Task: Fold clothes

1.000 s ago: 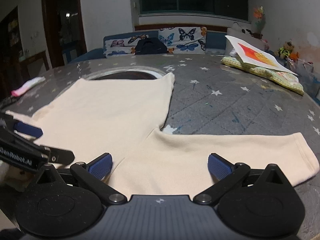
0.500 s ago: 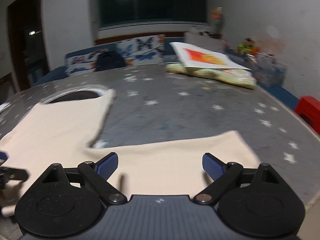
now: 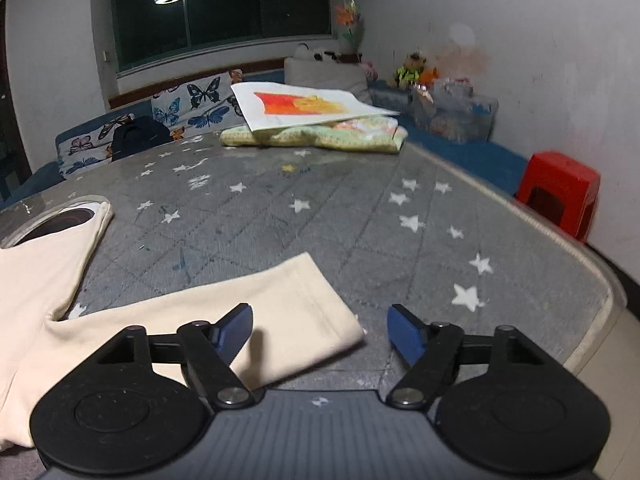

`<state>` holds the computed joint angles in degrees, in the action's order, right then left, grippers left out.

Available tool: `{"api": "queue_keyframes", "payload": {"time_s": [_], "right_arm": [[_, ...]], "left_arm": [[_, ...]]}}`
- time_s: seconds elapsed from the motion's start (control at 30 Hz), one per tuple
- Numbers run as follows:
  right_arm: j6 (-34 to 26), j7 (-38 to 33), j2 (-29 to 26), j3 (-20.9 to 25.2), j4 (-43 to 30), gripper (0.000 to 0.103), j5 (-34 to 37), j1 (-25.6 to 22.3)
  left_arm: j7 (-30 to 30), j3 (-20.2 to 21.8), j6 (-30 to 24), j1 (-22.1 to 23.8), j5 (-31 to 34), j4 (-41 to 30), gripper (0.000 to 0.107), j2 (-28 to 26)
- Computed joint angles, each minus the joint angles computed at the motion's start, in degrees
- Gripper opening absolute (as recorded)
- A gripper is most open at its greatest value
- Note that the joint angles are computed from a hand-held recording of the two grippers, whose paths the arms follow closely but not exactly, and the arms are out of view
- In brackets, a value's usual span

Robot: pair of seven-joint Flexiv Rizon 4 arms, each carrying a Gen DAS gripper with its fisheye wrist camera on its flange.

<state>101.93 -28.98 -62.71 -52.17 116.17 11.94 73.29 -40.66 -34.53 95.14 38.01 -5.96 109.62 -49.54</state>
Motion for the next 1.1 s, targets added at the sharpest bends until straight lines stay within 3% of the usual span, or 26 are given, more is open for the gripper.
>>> {"api": "queue_keyframes", "payload": {"time_s": [0.07, 0.13, 0.27, 0.37, 0.53, 0.73, 0.9, 1.1], "right_arm": [[0.72, 0.08, 0.03, 0.53, 0.00, 0.065, 0.33, -0.44], [1.19, 0.11, 0.04, 0.61, 0.14, 0.055, 0.84, -0.40], [2.50, 0.19, 0.73, 1.69, 0.16, 0.021, 2.28, -1.29], [4.33, 0.55, 1.40, 2.51, 0.24, 0.012, 3.89, -1.86], [8.31, -1.04, 1.49, 0.95, -0.19, 0.010, 7.44, -0.14], [14.25, -6.79, 4.76, 2.42, -3.25, 0.010, 9.82, -0.99], [18.99, -11.60, 8.96, 7.76, -7.43, 0.010, 7.95, -4.67], [22.18, -17.34, 11.80, 16.38, -13.72, 0.009, 0.94, -10.34]], "left_arm": [[0.35, -0.52, -0.54, 0.22, 0.15, -0.02, 0.103, -0.17], [0.76, -0.86, -1.25, 0.27, -0.02, -0.09, 0.103, -0.29], [1.42, -1.36, -0.98, 0.53, -0.01, 0.94, 0.103, -0.22], [1.85, -1.15, -0.73, 0.09, 0.17, 0.95, 0.103, -0.30], [2.65, -2.59, -0.07, 1.05, 1.11, 1.55, 0.103, -0.93], [2.78, -4.05, -0.52, 2.51, 1.48, 1.82, 0.103, -1.40], [2.45, -5.72, -0.22, 4.86, 1.40, 2.19, 0.103, -1.82], [0.81, -7.93, 1.04, 8.84, 1.94, 2.71, 0.103, -2.40]]}}
